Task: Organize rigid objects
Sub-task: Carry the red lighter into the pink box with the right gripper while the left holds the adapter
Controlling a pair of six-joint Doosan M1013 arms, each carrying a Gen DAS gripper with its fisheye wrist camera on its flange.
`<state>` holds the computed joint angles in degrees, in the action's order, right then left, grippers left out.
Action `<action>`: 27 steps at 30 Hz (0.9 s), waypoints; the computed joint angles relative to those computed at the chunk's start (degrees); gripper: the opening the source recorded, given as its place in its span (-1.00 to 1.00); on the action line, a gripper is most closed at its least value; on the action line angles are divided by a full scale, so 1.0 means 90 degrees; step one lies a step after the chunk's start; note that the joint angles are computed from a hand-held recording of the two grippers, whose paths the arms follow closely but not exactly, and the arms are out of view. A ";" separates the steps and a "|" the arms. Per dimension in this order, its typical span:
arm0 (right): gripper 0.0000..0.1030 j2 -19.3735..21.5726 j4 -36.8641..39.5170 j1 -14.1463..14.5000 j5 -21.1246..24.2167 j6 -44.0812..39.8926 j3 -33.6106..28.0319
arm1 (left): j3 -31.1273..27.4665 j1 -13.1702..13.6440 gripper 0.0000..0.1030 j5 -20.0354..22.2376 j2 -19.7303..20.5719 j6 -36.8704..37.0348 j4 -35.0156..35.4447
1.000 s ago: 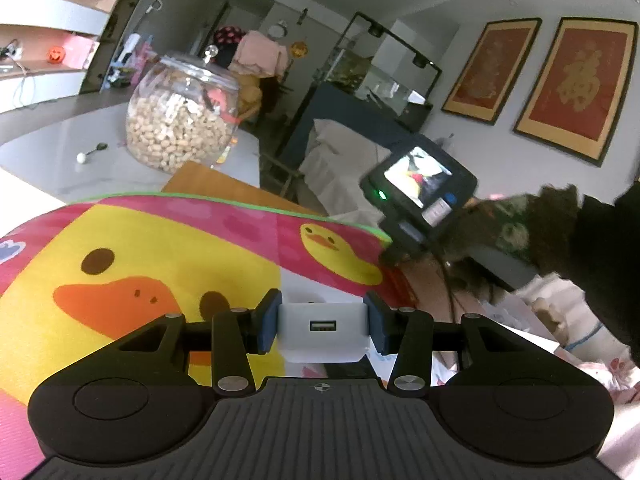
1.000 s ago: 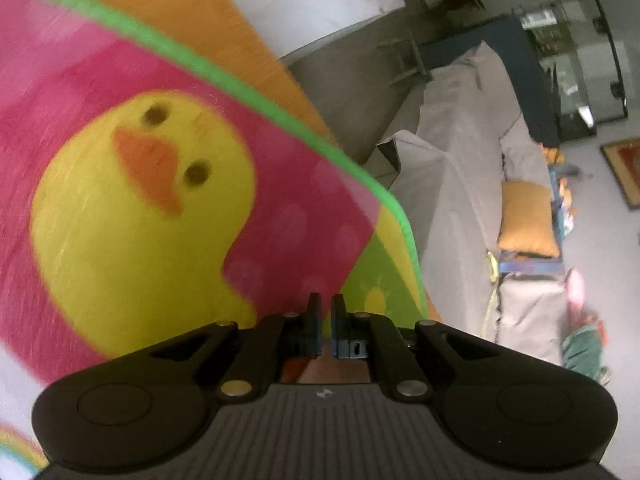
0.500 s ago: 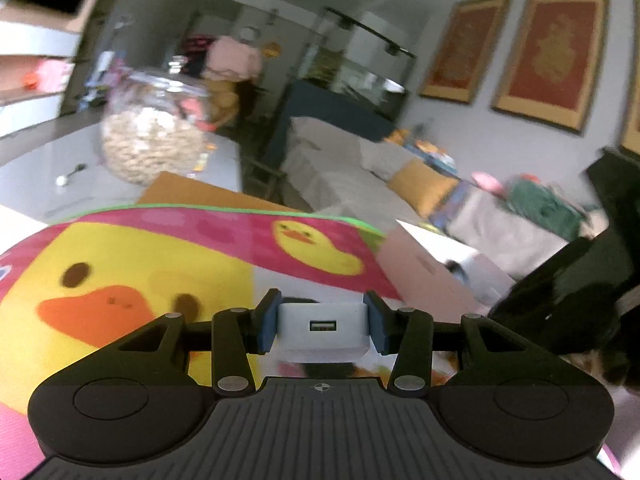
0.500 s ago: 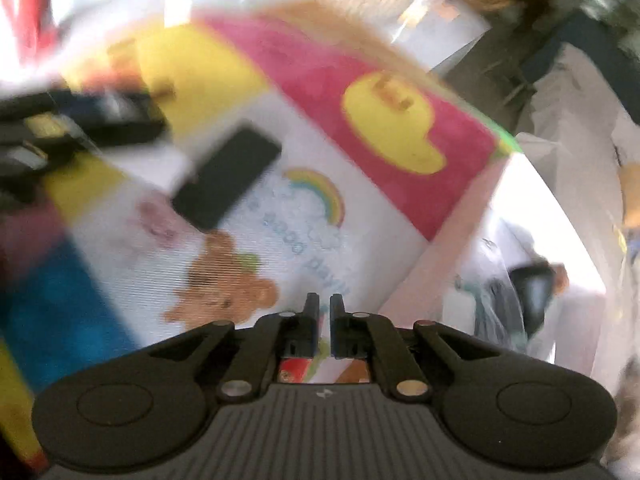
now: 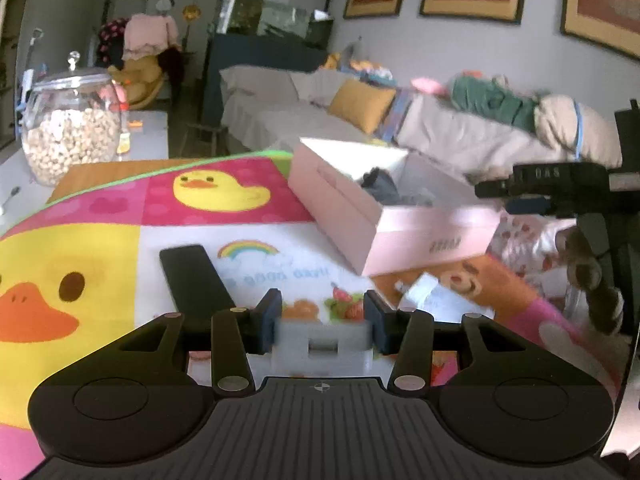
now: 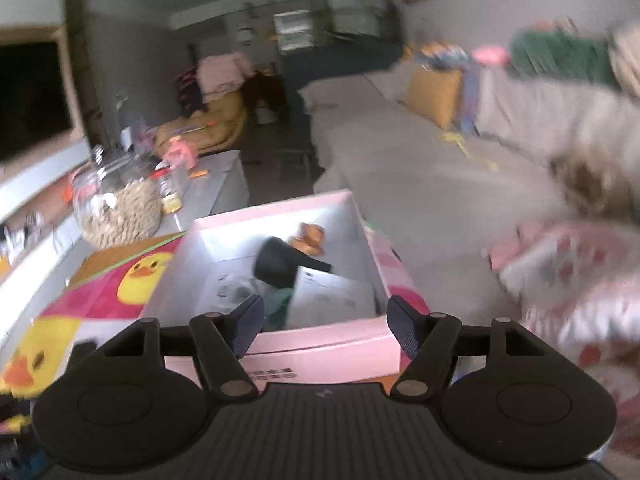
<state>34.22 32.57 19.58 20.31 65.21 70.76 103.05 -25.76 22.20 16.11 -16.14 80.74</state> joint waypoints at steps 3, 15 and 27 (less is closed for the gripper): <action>0.33 0.0039 0.1898 -0.0152 0.0643 -0.1720 0.0061 | -0.0053 -0.0056 -0.06 0.0110 -0.0013 0.1355 -0.1157; -0.04 -0.0418 0.2554 0.0168 0.1711 -0.4633 0.0923 | 0.0096 -0.0288 -0.05 0.0702 -0.0434 0.1918 -0.1457; -0.56 -0.0369 0.1159 0.0384 0.1361 -0.3666 0.0888 | -0.0031 -0.0470 0.04 0.1225 -0.0283 0.3678 -0.2475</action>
<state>30.90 43.00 23.04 32.56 32.22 78.75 102.78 -29.99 33.22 13.56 16.96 58.47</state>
